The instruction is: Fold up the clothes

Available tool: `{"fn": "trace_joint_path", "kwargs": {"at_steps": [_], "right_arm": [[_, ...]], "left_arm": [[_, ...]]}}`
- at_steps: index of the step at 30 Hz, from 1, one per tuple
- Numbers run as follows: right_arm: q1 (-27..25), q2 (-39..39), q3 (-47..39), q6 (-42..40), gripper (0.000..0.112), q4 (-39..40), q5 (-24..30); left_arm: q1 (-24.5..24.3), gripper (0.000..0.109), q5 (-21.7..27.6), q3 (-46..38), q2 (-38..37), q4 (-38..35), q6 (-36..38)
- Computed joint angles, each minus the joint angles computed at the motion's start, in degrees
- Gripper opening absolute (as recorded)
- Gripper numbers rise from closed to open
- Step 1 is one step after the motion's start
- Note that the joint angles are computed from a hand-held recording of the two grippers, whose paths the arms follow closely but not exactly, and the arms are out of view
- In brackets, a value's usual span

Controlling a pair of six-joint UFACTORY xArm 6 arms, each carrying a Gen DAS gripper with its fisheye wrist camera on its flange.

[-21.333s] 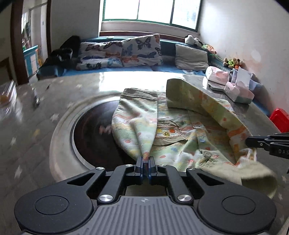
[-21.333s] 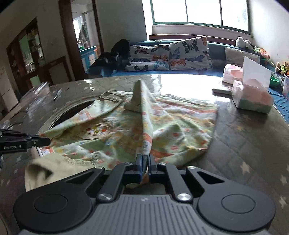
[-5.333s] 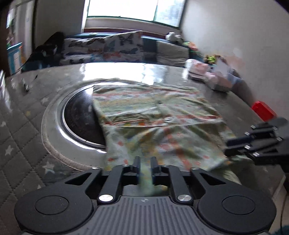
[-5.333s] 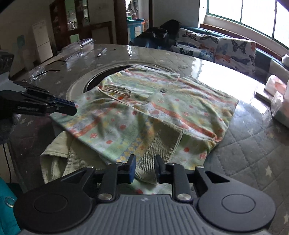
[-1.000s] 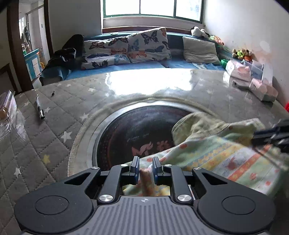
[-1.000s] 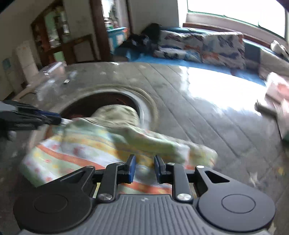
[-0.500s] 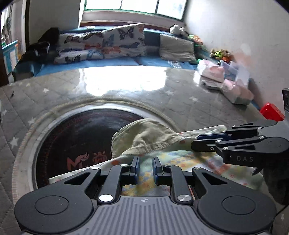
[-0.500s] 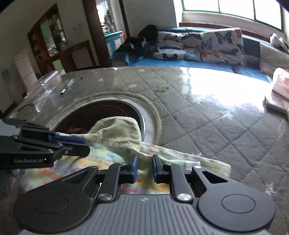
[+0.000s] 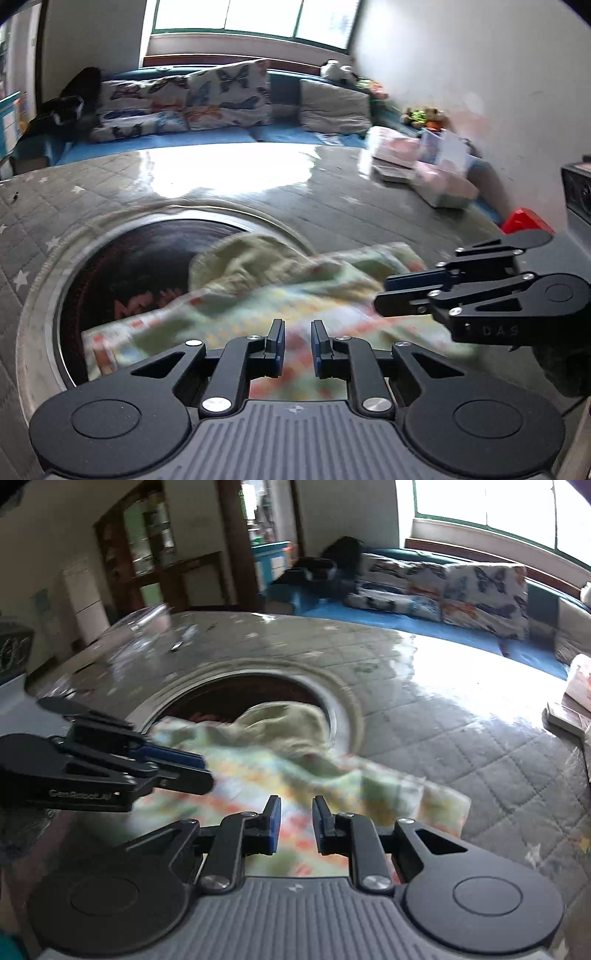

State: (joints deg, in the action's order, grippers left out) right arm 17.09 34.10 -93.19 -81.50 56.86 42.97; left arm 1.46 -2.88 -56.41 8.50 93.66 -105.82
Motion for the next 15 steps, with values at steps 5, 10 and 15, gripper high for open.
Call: {"fn": "trace_joint_path", "kwargs": {"at_steps": [5,10,15], "right_arm": [[-0.17,-6.55,9.99,-9.67,0.018,4.40,-0.32],[1.12,-7.70,15.01,-15.05,0.019,7.93,-5.02],[-0.13,-8.44,15.47,-14.72,0.018,9.36,-4.47]], "left_arm": [[-3.88,0.017,1.70,0.84,-2.52,16.87,-17.62],[-6.07,0.018,4.01,2.23,-2.16,19.65,-21.69],[-6.40,0.018,6.16,4.90,-4.66,23.24,-27.18]]}}
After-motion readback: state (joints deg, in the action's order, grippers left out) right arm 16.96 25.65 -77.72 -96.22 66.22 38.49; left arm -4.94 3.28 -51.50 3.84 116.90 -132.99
